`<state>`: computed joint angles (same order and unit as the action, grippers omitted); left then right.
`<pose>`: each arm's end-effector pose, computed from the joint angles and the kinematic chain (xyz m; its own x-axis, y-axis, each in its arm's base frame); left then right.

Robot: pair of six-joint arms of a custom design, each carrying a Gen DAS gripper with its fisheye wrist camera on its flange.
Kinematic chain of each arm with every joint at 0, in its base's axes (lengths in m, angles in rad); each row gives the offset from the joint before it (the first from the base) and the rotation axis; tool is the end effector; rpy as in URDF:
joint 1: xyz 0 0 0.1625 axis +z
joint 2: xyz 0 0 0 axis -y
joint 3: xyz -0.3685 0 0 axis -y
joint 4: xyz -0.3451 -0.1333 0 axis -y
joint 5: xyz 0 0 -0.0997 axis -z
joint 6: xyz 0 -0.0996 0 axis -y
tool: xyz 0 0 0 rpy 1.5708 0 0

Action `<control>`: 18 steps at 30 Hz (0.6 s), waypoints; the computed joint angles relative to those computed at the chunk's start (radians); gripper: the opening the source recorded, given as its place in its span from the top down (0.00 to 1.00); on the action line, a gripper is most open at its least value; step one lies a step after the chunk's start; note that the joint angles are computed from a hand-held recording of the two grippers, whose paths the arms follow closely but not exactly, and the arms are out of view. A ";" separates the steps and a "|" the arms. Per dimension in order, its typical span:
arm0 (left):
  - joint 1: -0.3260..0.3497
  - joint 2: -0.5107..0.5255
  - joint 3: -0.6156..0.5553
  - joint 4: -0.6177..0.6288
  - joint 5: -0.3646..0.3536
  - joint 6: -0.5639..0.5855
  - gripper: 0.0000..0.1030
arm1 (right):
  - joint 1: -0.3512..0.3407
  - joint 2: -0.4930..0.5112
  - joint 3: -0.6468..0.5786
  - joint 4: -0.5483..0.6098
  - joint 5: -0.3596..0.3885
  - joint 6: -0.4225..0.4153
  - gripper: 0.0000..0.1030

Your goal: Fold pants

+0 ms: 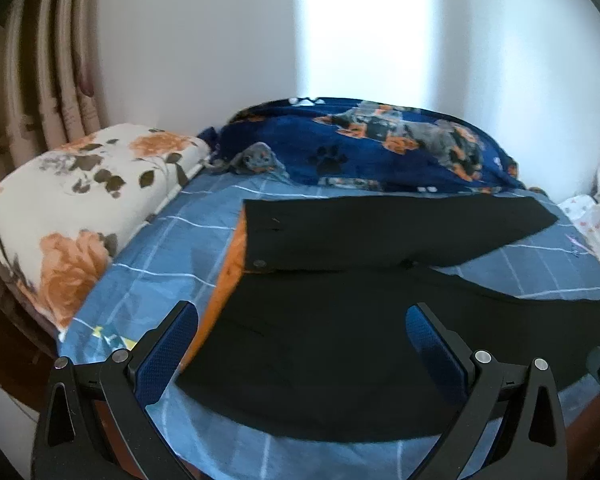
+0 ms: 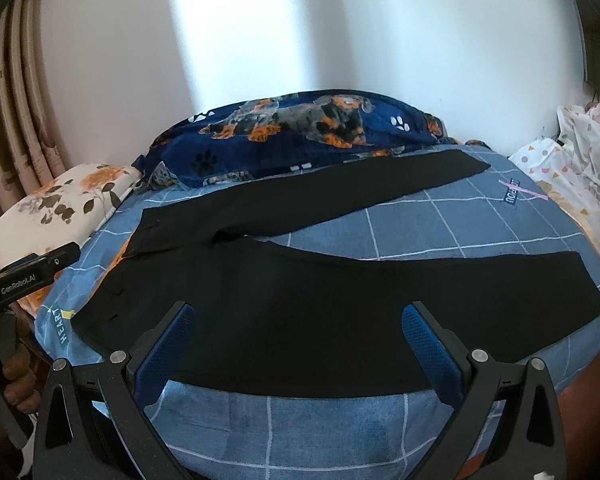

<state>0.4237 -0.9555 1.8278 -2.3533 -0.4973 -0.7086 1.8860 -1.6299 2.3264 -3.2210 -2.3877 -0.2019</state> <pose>-0.3920 -0.4191 0.1429 -0.6852 0.0883 -0.7230 0.6085 0.6150 -0.5016 0.1681 -0.3199 0.3508 -0.7821 0.2356 0.5768 -0.3432 0.6098 -0.7144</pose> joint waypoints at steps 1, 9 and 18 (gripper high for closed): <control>0.002 0.004 -0.004 0.002 0.019 -0.003 0.00 | -0.004 0.001 -0.003 0.004 0.002 0.002 0.00; 0.069 0.041 -0.088 -0.003 0.016 0.071 0.00 | -0.039 0.035 -0.035 0.036 0.028 0.004 0.00; 0.247 0.097 -0.224 -0.231 -0.174 0.346 0.00 | -0.102 0.080 -0.074 0.100 0.048 0.031 0.00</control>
